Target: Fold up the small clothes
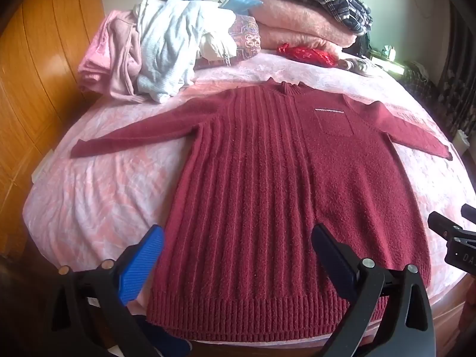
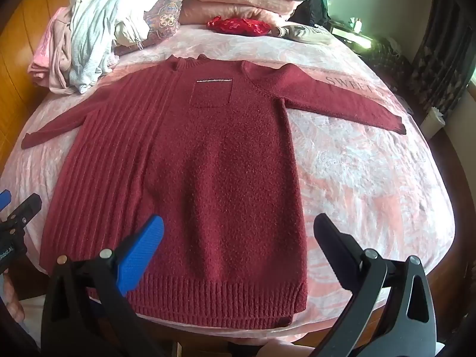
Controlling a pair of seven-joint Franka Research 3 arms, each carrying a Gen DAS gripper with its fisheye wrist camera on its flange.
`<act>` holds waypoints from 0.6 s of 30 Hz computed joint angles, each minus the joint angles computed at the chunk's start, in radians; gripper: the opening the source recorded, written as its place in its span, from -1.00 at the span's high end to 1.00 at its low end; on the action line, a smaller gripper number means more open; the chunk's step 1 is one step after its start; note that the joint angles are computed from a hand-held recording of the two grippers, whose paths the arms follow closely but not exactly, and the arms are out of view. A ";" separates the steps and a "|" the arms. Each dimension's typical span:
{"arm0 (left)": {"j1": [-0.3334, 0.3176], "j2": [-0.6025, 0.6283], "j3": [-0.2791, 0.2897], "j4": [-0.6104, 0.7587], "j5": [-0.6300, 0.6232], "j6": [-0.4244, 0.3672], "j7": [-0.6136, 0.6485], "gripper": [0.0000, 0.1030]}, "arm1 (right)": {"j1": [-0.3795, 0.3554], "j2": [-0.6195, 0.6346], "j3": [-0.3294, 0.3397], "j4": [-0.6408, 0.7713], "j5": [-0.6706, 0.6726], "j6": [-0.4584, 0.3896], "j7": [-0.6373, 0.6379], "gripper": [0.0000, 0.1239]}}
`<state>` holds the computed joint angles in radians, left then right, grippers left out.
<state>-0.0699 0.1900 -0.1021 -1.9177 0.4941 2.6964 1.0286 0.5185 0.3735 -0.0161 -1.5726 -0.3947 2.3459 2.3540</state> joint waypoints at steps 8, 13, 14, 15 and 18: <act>0.008 0.004 -0.004 0.015 -0.030 -0.005 0.016 -0.93 | -0.010 -0.010 -0.001 -0.017 0.059 0.047 -0.019 -0.62; 0.003 -0.001 0.006 0.002 -0.001 0.009 -0.011 -0.93 | -0.021 -0.033 0.005 -0.060 0.054 0.082 -0.006 -0.62; 0.004 0.000 0.005 0.002 -0.003 0.010 -0.011 -0.93 | -0.022 -0.029 0.005 -0.051 0.056 0.076 -0.008 -0.62; 0.005 0.000 0.005 0.003 -0.003 0.010 -0.012 -0.93 | -0.022 -0.026 0.006 -0.048 0.057 0.072 -0.008 -0.62; 0.006 -0.001 0.005 0.003 0.000 0.010 -0.011 -0.93 | -0.016 -0.012 0.004 -0.029 0.050 0.039 -0.012 -0.62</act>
